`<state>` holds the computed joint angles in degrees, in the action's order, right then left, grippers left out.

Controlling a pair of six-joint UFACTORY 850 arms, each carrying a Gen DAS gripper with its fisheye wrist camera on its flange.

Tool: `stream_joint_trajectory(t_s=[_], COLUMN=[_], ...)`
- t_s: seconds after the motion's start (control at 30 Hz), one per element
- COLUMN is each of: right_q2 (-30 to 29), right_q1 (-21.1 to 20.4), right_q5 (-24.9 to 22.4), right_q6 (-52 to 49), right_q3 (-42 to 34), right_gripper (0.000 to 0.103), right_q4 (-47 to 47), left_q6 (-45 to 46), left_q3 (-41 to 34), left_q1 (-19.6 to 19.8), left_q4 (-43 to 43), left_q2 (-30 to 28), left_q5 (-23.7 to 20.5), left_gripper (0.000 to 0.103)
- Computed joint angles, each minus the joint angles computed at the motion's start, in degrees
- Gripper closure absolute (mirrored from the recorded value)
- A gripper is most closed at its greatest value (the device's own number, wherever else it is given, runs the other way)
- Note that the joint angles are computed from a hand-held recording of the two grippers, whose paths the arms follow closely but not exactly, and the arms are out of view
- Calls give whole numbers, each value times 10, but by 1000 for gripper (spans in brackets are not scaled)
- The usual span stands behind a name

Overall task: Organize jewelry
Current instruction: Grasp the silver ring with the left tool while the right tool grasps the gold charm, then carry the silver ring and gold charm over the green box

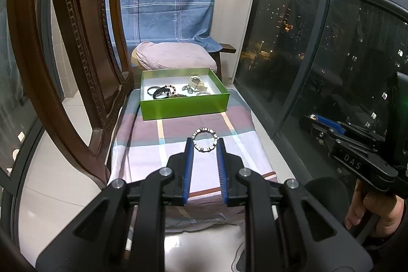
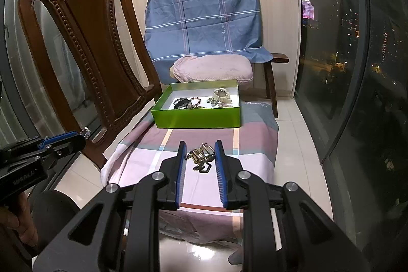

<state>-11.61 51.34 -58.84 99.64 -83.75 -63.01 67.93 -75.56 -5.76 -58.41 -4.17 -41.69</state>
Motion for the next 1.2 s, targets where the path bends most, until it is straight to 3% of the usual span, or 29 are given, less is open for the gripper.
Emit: stream_joint_trajectory(t_s=[0.43, 0.63, 0.77, 0.87, 1.03, 1.1, 1.13, 1.2], right_q2=[1, -17, -68, -147, -301, -330, -341, -325], right_q1=[-9, -56, -129, -190, -266, -279, -281, -278], right_q5=[12, 61, 132, 177, 176, 181, 173, 198], right_q6=[8, -29, -89, -176, -341, -375, -378, -343], right_q3=[12, -19, -90, -186, -354, -376, -383, -346], right_gripper=[81, 81, 80, 80, 80, 73, 68, 67], right_q4=[8, -6, 12, 75, 249, 295, 292, 256], left_q6=[-8, -19, -29, -41, -70, -84, -91, -109], left_q3=[-1, -15, -24, -33, -49, -57, -61, -74], left_q1=[-5, -5, -3, 0, 3, 3, 2, -1], left_q4=[13, 17, 21, 29, 51, 64, 71, 89], left_q2=[-8, -27, -38, -47, -60, -68, -72, -85], left_q5=[2, -1, 0, 2, 6, 7, 8, 11], left_gripper=[85, 85, 85, 85, 85, 85, 85, 85])
